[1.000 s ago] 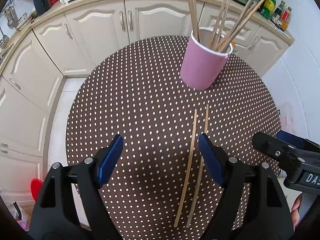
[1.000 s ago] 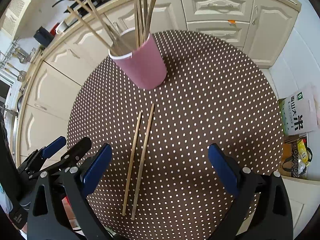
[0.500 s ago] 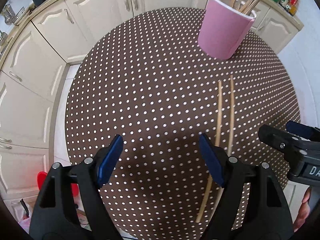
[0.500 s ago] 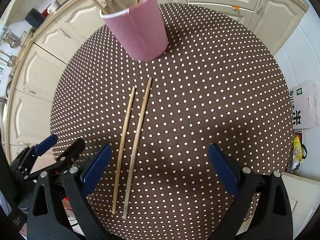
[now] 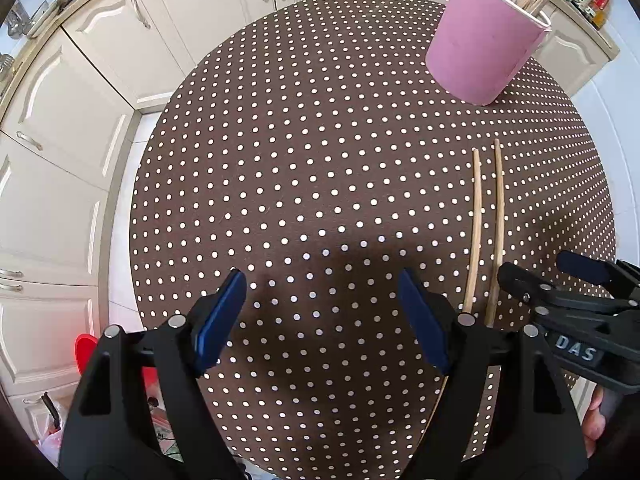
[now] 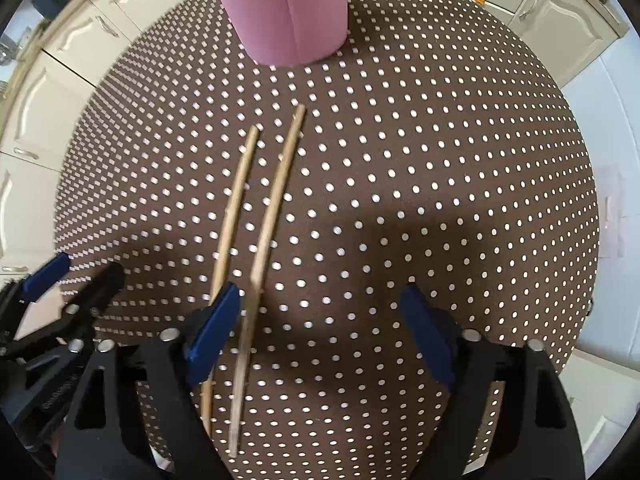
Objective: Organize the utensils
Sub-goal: 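Move both open grippers down to the last two chopsticks, then close the right gripper on a chopstick while the left gripper grasps the other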
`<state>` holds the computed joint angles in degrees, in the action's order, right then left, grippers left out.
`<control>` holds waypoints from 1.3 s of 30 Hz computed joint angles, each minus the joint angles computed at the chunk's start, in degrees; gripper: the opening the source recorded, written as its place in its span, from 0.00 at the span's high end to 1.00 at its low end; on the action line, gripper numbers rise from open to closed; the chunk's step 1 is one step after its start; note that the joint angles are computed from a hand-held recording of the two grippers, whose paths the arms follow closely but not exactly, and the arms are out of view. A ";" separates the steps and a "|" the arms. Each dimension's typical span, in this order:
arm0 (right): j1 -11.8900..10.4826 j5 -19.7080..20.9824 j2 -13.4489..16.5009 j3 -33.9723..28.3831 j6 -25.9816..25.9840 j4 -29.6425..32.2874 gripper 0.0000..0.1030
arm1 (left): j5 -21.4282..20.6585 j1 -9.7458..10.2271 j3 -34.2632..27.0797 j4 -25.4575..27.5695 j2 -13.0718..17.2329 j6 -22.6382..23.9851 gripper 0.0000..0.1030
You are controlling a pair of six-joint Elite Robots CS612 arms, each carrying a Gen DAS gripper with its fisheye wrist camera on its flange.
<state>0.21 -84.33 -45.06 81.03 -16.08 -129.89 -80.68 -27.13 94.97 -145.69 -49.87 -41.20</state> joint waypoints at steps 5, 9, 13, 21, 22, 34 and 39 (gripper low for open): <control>0.37 0.75 0.41 -0.36 -0.64 0.18 0.35 | -0.85 0.57 -0.01 -0.79 0.53 0.41 0.25; 1.57 -2.28 0.30 0.52 -1.40 -2.21 0.38 | -0.98 0.83 -0.30 -1.49 1.15 1.41 0.25; 1.84 -1.84 -0.24 1.81 -0.76 -4.78 0.57 | -1.01 0.57 -0.29 -1.00 0.89 1.15 0.25; -0.23 6.00 -0.37 2.21 1.34 -4.42 0.95 | -2.25 0.05 -0.39 -3.45 1.20 1.65 0.25; -0.69 7.44 -0.42 2.11 2.11 -3.61 0.95 | -2.57 -0.04 -0.47 -3.59 1.26 1.70 0.25; -3.92 11.60 -1.74 2.87 2.87 0.24 0.95 | -5.07 -2.15 -5.37 -2.48 3.91 6.08 0.26; -5.50 13.49 -1.54 2.36 1.72 2.04 0.95 | -6.01 -2.75 -8.29 -0.61 6.07 5.85 0.27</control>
<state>-5.29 -70.84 -46.60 83.39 -14.37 -127.86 -86.69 -29.88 86.68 -146.29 -43.80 -35.36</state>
